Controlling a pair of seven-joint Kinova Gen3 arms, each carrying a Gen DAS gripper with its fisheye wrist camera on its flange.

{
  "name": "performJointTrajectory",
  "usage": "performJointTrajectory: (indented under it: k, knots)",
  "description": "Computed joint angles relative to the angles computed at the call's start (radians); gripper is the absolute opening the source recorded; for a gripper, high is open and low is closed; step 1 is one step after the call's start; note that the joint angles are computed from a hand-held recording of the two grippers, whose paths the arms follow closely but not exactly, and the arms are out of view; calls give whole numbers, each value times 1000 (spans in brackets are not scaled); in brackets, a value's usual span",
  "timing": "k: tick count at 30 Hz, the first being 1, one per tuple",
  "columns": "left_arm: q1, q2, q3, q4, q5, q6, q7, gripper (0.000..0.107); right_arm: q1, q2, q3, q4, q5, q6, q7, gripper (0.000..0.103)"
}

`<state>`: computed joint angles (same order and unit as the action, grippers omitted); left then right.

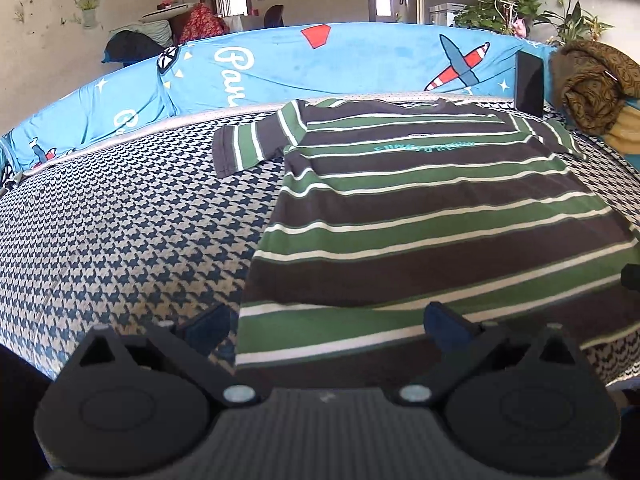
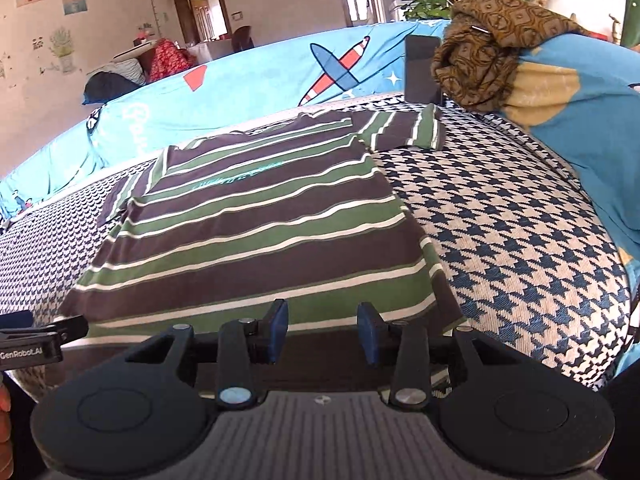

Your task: Fold clothes

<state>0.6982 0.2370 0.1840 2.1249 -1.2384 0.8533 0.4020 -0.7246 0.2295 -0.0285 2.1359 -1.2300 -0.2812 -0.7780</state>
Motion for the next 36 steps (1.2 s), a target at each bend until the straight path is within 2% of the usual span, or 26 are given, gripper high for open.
performJointTrajectory:
  k: [2, 4, 6, 8, 11, 15, 17, 20, 24, 28, 30, 33, 36]
  knots:
    - [-1, -7, 7, 2, 11, -15, -16, 103, 56, -16, -50, 14, 75, 41, -59, 37]
    - [-1, -7, 10, -1, 26, -24, -36, 103, 133, -18, -109, 13, 156, 122, -121, 37]
    - [2, -6, 11, -4, 37, -28, -53, 103, 139, -8, -103, 5, 238, 203, -189, 37]
    - [9, -1, 10, -8, 47, -22, -68, 103, 77, 0, -26, -12, 319, 285, -227, 37]
    - [14, -2, 9, -8, 61, -25, -84, 103, -60, 26, 113, -40, 441, 346, -296, 37]
    - [18, -9, 11, -6, 83, -38, -112, 103, -224, 70, 292, -73, 580, 384, -457, 37]
    - [19, -12, 11, -3, 91, -51, -125, 103, -249, 77, 317, -79, 601, 375, -504, 37]
    - [16, -14, 11, -5, 107, -68, -158, 103, -191, 61, 238, -55, 540, 296, -464, 37]
    - [16, 0, 6, -21, 132, -79, -210, 103, -68, 56, 88, -45, 428, 214, -375, 37]
    - [20, 9, -9, -31, 142, -90, -227, 103, 63, 63, -56, -49, 454, 167, -433, 37]
    - [23, 16, -19, -38, 145, -85, -222, 103, 74, 68, -64, -53, 511, 160, -502, 37]
    - [18, 25, -32, -47, 154, -87, -214, 103, 47, 77, -37, -60, 525, 154, -526, 37]
    - [3, 32, -46, -57, 172, -100, -215, 103, -35, 78, 54, -61, 610, 168, -618, 37]
